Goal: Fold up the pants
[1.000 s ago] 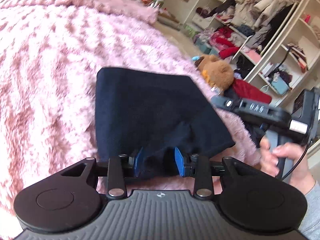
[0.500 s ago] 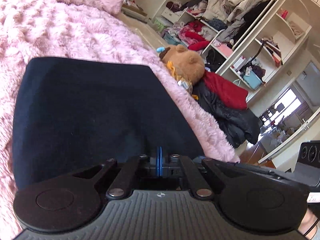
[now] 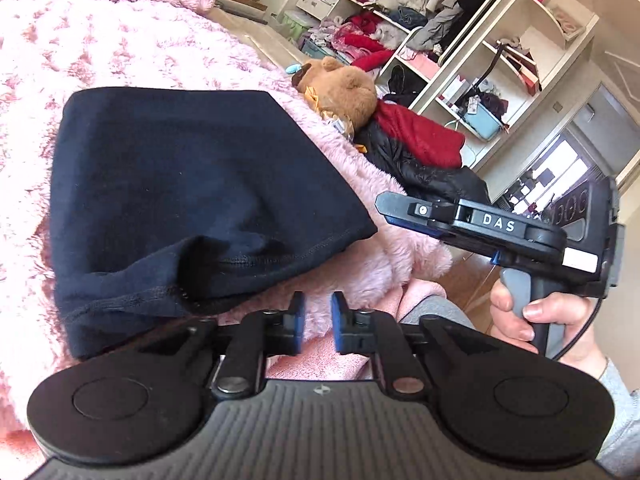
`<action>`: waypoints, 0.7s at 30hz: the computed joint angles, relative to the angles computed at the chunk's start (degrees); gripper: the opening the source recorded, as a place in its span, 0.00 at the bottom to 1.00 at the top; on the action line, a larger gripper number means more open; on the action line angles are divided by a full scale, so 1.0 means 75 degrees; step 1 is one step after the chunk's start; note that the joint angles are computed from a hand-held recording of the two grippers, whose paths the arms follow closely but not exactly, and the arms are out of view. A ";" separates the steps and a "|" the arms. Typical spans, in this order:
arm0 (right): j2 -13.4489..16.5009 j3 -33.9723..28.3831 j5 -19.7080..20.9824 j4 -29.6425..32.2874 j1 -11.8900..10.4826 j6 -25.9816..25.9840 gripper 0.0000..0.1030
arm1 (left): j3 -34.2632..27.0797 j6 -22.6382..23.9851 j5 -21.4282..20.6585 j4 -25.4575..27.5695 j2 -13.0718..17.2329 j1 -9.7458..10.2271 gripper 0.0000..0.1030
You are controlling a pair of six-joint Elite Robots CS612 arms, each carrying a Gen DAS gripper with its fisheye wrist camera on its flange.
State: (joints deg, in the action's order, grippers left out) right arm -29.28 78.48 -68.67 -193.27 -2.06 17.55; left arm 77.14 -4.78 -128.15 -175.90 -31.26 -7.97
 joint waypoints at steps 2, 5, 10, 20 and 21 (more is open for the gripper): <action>0.0009 -0.0015 0.0072 -0.0032 -0.0030 0.0037 0.35 | -0.0014 -0.0256 -0.0261 -0.0174 -0.0012 0.0149 0.47; 0.0090 -0.0157 0.0530 0.0030 -0.0138 0.0199 0.36 | -0.0463 -0.0564 -0.1200 0.0494 0.0154 0.0484 0.58; 0.0319 -0.0487 0.1577 0.0463 -0.0361 0.0957 0.44 | -0.1684 -0.2641 -0.2257 0.0849 0.0966 0.1021 0.60; 0.0946 -0.1070 0.3057 0.0426 -0.0598 0.3356 0.66 | -0.4143 -0.5054 -0.3349 0.1697 0.2790 0.1258 0.60; 0.1010 -0.1151 0.3114 0.0403 -0.0594 0.3539 0.66 | -0.4495 -0.5540 -0.3604 0.1465 0.3059 0.1243 0.62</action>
State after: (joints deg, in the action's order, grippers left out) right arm -21.70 69.85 -45.31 -190.25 -6.52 44.09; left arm 43.43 -46.33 -155.18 -164.92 -8.33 1.35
